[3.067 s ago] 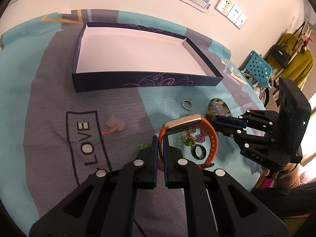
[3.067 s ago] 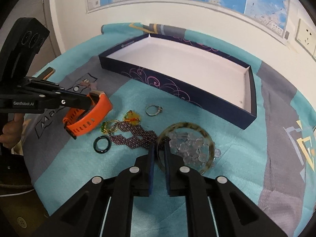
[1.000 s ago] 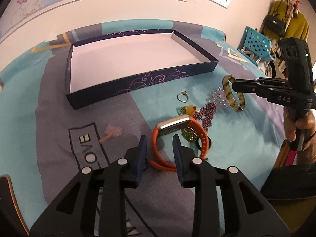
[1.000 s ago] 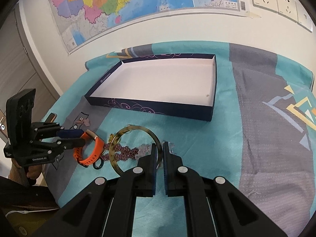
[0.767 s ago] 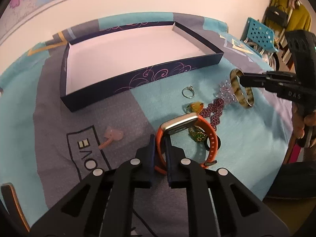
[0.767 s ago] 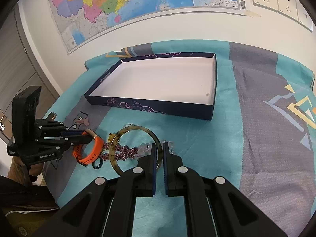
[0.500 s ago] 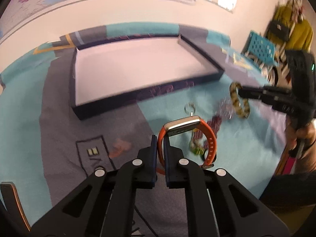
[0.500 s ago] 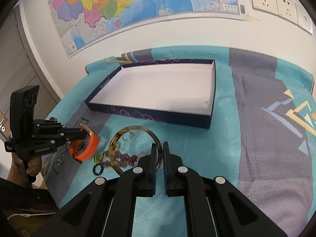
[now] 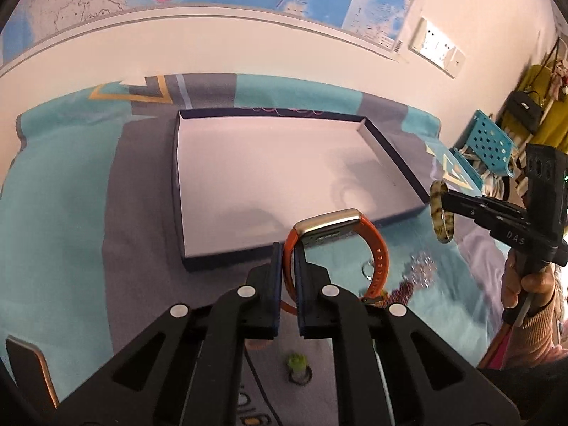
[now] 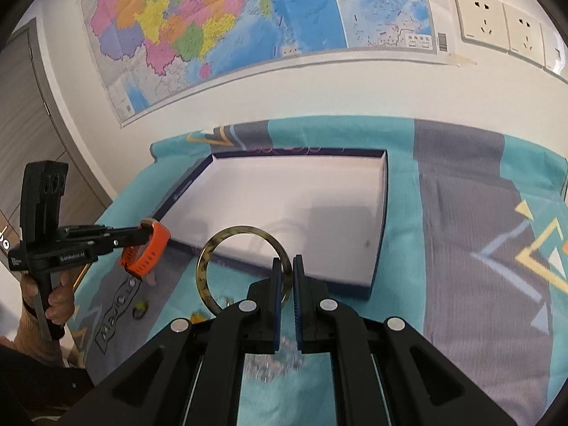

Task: Organize jewelry
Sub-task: 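Carry the watch band with the left tool while the right tool carries the bangle to the box, then release the watch band into the box with the left tool while the right tool releases the bangle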

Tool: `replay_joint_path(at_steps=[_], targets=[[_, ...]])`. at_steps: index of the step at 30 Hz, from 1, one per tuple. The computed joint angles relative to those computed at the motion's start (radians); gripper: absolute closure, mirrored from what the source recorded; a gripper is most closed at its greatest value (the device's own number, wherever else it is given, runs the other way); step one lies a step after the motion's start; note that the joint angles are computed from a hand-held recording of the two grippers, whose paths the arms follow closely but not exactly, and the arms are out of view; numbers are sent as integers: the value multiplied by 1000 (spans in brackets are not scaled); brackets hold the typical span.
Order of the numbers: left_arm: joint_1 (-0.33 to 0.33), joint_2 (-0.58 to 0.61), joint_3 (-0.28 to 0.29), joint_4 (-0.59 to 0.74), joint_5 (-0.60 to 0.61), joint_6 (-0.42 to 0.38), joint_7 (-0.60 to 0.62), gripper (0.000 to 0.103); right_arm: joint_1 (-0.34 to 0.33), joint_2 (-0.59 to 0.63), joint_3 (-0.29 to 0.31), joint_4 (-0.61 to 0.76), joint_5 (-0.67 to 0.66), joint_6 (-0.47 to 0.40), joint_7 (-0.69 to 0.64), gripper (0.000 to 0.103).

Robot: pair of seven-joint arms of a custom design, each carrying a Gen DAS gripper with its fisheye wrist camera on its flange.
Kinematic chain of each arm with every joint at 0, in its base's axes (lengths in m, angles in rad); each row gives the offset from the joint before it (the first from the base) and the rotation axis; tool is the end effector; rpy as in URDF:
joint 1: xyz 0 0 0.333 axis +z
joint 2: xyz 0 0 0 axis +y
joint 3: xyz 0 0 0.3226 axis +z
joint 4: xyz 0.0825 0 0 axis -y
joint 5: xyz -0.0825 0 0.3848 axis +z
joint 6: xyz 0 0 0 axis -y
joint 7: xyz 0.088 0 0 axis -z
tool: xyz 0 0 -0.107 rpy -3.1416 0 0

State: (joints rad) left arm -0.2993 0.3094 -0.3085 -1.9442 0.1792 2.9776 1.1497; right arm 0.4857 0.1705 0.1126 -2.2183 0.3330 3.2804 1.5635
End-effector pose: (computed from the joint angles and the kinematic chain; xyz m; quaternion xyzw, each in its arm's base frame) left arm 0.5466 -0.3740 0.4235 -0.5522 0.7509 -0.3477 0.1017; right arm 0.5107 0.3048 0.4099 -0.7119 0.5567 -0.1482 0.4017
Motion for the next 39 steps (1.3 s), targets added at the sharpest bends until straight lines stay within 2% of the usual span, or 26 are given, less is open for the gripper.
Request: replay_joint_path(at_steps=[2, 5, 11, 17, 19, 22, 28, 39], targets=[[-52, 15, 59, 34, 62, -20, -59, 96, 0, 18, -9, 30, -4, -5, 0, 98], [-71, 40, 80, 77, 109, -36, -91, 96, 5, 45, -25, 71, -10, -16, 0, 98], [-70, 85, 80, 150, 138, -63, -109, 96, 51, 96, -97, 150, -40, -65, 30, 98], [-78, 142, 96, 240, 159, -107, -120, 94, 58, 146, -130, 224, -80, -111, 71, 98], [-78, 161, 98, 268, 161, -120, -122, 93, 83, 169, -167, 256, -107, -133, 104, 98], [-83, 194, 108, 319, 169, -149, -128, 93, 93, 202, -189, 304, -146, -169, 138, 98], [-75, 265, 101, 421, 147, -209, -105, 93, 75, 266, -193, 400, -200, -240, 196, 98], [-77, 415, 87, 667, 73, -375, -32, 93, 55, 395, -200, 621, -295, -411, 292, 98]])
